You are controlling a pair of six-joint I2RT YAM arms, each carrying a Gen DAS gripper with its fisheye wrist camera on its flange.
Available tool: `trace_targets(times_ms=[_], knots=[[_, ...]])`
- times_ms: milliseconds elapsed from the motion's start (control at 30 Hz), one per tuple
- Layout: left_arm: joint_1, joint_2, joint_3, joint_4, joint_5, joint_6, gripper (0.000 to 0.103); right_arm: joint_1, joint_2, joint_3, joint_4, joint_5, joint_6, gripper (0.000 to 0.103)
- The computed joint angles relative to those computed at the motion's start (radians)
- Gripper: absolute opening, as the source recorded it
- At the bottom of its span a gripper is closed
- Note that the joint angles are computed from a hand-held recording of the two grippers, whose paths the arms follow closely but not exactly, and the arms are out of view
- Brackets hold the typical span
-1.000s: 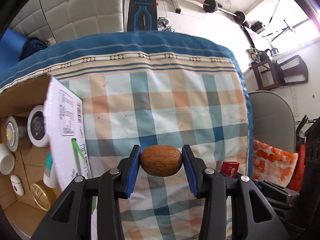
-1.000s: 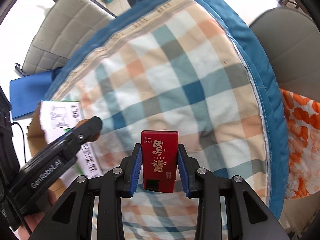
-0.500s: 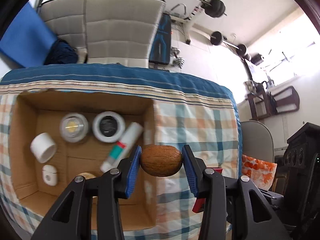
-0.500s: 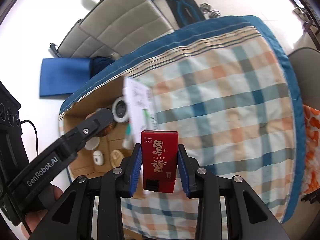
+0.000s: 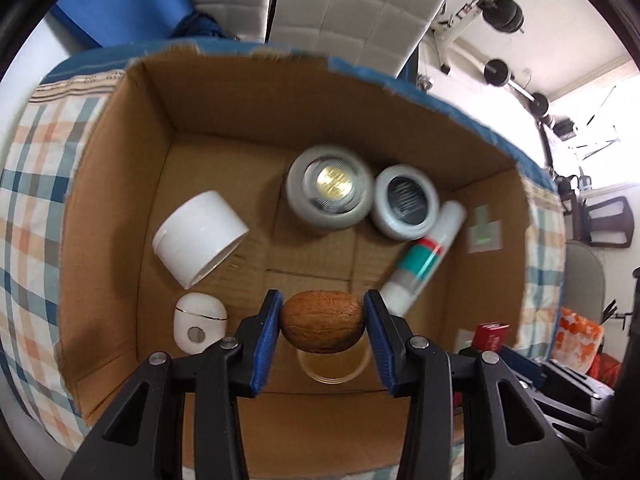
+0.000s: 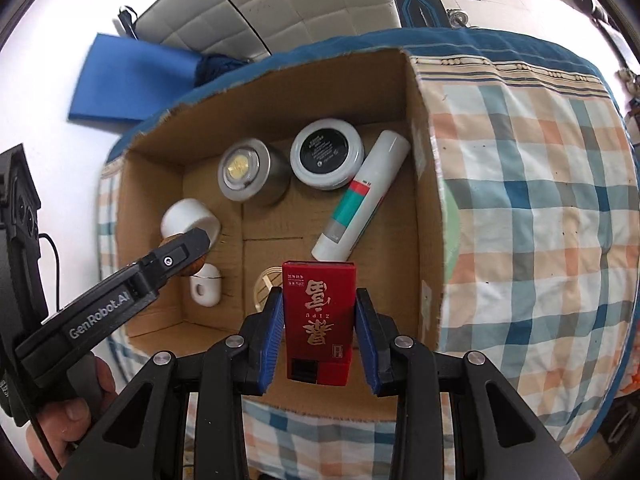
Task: Organize rigid objects
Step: 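Carry the walnut and red packet over the box with both grippers, then drop the walnut and red packet into the box by opening both grippers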
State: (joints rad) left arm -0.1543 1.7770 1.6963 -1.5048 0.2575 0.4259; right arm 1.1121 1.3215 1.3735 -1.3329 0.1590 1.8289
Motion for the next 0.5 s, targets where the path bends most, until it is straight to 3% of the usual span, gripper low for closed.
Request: trace_targets(times_ms=[267,500], knots=[[-0.027,0.059,-0.100,0.103,-0.059,0.030,0.039,-0.086,0.178,-0.029,0.043,-0.084,-0.090,0.036],[-0.029,0.096,-0.117,0.135,-0.092,0.043,0.040,-0.143,0.236,-0.090,0.112,-0.133,-0.135,0.037]])
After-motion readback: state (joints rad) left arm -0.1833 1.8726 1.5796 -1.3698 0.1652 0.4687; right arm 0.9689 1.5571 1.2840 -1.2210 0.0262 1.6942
